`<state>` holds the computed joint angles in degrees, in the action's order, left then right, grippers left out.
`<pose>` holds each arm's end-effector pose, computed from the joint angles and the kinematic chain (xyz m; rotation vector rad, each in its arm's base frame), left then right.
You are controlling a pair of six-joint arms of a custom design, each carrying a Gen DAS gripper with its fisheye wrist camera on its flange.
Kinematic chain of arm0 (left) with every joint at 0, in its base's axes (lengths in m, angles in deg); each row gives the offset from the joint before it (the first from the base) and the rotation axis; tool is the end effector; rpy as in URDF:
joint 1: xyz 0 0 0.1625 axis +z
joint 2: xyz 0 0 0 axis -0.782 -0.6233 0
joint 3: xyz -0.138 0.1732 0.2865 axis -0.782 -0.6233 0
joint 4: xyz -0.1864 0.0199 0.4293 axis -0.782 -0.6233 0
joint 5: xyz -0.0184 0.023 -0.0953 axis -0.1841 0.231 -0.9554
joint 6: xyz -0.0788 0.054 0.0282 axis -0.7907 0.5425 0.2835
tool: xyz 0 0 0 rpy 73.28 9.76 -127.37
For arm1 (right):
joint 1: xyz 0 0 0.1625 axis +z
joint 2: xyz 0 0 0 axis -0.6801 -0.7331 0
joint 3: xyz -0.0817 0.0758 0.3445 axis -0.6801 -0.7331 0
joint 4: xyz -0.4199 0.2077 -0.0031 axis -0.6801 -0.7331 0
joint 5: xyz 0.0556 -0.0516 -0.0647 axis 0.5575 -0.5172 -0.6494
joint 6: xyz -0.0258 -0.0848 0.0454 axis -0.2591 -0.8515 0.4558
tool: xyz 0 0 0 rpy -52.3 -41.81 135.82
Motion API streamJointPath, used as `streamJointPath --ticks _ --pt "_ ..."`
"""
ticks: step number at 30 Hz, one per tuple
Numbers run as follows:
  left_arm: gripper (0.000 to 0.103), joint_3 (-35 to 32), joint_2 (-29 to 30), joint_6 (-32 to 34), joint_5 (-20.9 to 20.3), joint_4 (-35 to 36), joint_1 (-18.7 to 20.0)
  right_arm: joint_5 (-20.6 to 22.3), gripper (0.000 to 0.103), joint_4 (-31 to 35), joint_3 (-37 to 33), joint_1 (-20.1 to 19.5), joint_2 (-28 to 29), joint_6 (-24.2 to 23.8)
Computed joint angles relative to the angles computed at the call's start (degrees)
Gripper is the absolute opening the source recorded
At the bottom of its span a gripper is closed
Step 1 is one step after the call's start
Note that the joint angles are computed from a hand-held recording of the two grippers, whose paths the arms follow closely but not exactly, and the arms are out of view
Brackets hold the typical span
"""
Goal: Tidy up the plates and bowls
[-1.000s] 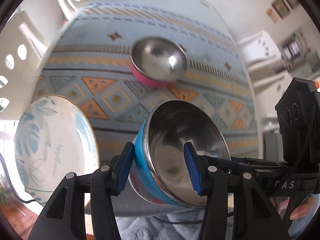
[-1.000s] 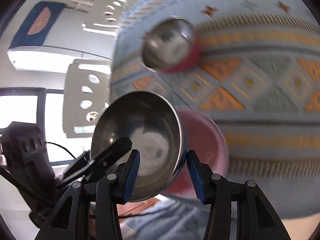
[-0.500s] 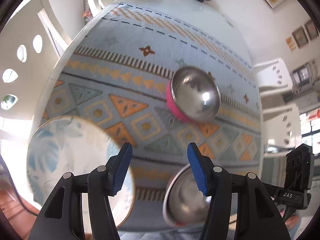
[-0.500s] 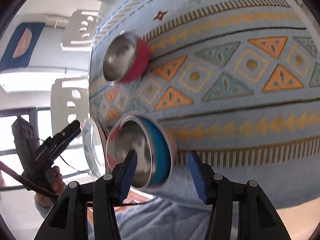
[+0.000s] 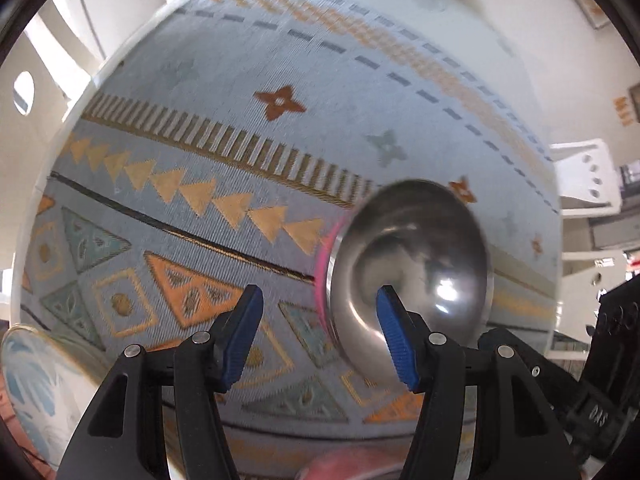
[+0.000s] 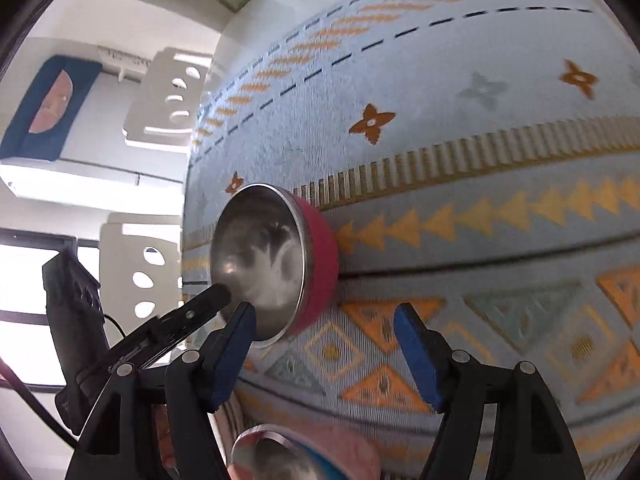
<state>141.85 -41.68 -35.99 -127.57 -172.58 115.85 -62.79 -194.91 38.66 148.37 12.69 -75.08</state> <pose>-0.0312 -0.5099 0.2371 -0.3469 2.5503 -0.4549 0.2646 -0.5169 0.0305 0.0498 -2.9918 0.1652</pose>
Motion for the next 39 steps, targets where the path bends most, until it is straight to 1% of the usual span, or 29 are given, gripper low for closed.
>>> streamJointPath --ticks 2,5,7,8,9,10,11,12,13,14,16,18,19,21,23,26,28,30,31,32,33,34,35,36,37,38,39 --pt "0.057 -0.9 1.4 -0.9 -0.4 0.2 0.7 0.4 0.069 -0.2 -1.4 -0.7 2.0 -0.8" --pt "0.057 -1.5 3.4 -1.9 1.0 0.0 0.8 0.5 0.069 -0.3 -3.2 -1.4 4.9 -1.3" --pt "0.056 -1.7 4.5 -1.0 0.2 -0.9 1.2 0.6 0.069 0.5 -4.8 -1.8 7.1 -1.4" --pt "0.043 -1.4 4.6 0.3 -1.1 -2.8 1.6 1.3 0.075 0.2 -5.1 -1.9 7.8 -1.6" --pt "0.022 -0.8 4.4 1.2 -2.0 -4.8 1.7 1.8 0.075 -2.3 -4.7 -1.7 7.9 -2.7" --pt "0.018 -0.3 4.2 0.7 -0.6 -4.4 1.0 2.0 0.058 -3.9 -4.5 -1.5 8.1 -3.8" --pt "0.015 0.4 3.5 1.5 1.2 -3.8 -0.2 1.3 0.033 -5.9 -4.0 -0.7 8.1 -5.3" --pt "0.014 1.6 2.1 3.3 1.4 -4.7 -1.3 -1.7 0.025 -6.7 -4.0 0.3 8.0 -7.0" --pt "0.014 3.0 0.0 4.6 1.2 -5.0 -2.7 -2.9 0.022 -7.2 -3.8 0.9 7.7 -8.2" --pt "0.014 3.9 -1.6 4.9 0.9 -4.7 -3.6 -3.2 0.021 -7.9 -3.0 1.3 6.7 -9.2" --pt "0.014 5.7 -5.3 4.9 -0.4 -3.3 -5.9 -0.4 0.02 -8.9 -0.3 1.0 3.1 -9.3" --pt "0.015 7.5 -9.2 3.3 -1.4 -1.0 -8.6 1.4 0.02 -8.5 1.9 0.9 0.0 -7.9" --pt "0.015 8.5 -11.3 1.8 -1.4 0.6 -10.3 2.1 0.02 -8.1 3.8 1.0 -2.5 -7.0" --pt "0.016 11.2 -16.2 -0.3 -1.3 3.1 -14.3 2.9 0.02 -7.9 7.1 1.4 -6.6 -6.6" --pt "0.016 13.3 -21.0 -3.1 -0.8 8.4 -18.5 1.7 0.02 -7.8 10.8 3.1 -10.9 -6.4" --pt "0.02 14.6 -25.8 -4.7 -1.6 15.3 -21.5 -1.5 0.02 -5.2 14.6 6.2 -15.6 -5.3" --pt "0.021 15.1 -27.6 -6.1 -2.9 19.1 -22.3 -2.6 0.02 -2.3 16.5 7.7 -18.0 -3.6" --pt "0.022 15.9 -30.3 -7.2 -4.9 23.2 -22.5 -2.4 0.02 -0.2 18.4 8.2 -20.1 -2.6" --pt "0.025 16.1 -31.1 -6.8 -6.1 24.4 -22.0 -2.3 0.021 0.7 19.1 8.5 -20.5 -2.5" --pt "0.027 16.1 -31.8 -7.2 -6.5 27.2 -21.1 -2.1 0.022 1.9 19.4 8.6 -20.4 -2.7" --pt "0.034 15.6 -32.0 -9.9 -4.9 31.6 -21.2 -2.5 0.022 5.5 18.6 8.8 -19.8 -2.5" --pt "0.044 15.6 -33.3 -12.1 -3.8 34.5 -20.9 -4.8 0.022 10.0 17.5 9.3 -18.4 -1.8" --pt "0.048 16.2 -36.2 -13.3 -4.8 35.0 -19.8 -6.7 0.024 12.1 17.2 9.5 -18.0 -0.9" --pt "0.048 16.8 -38.9 -13.1 -7.2 33.6 -18.0 -6.8 0.032 11.8 18.3 8.8 -19.1 -0.3" --pt "0.046 17.5 -41.7 -13.3 -9.1 32.3 -16.7 -5.0 0.041 10.7 20.5 7.2 -21.8 1.5" --pt "0.046 17.9 -43.1 -13.7 -8.5 32.6 -16.9 -3.8 0.046 10.4 21.7 6.0 -23.6 2.9" --pt "0.047 18.1 -43.9 -14.0 -7.3 33.3 -17.6 -3.1 0.046 10.2 22.8 5.1 -25.4 4.4"
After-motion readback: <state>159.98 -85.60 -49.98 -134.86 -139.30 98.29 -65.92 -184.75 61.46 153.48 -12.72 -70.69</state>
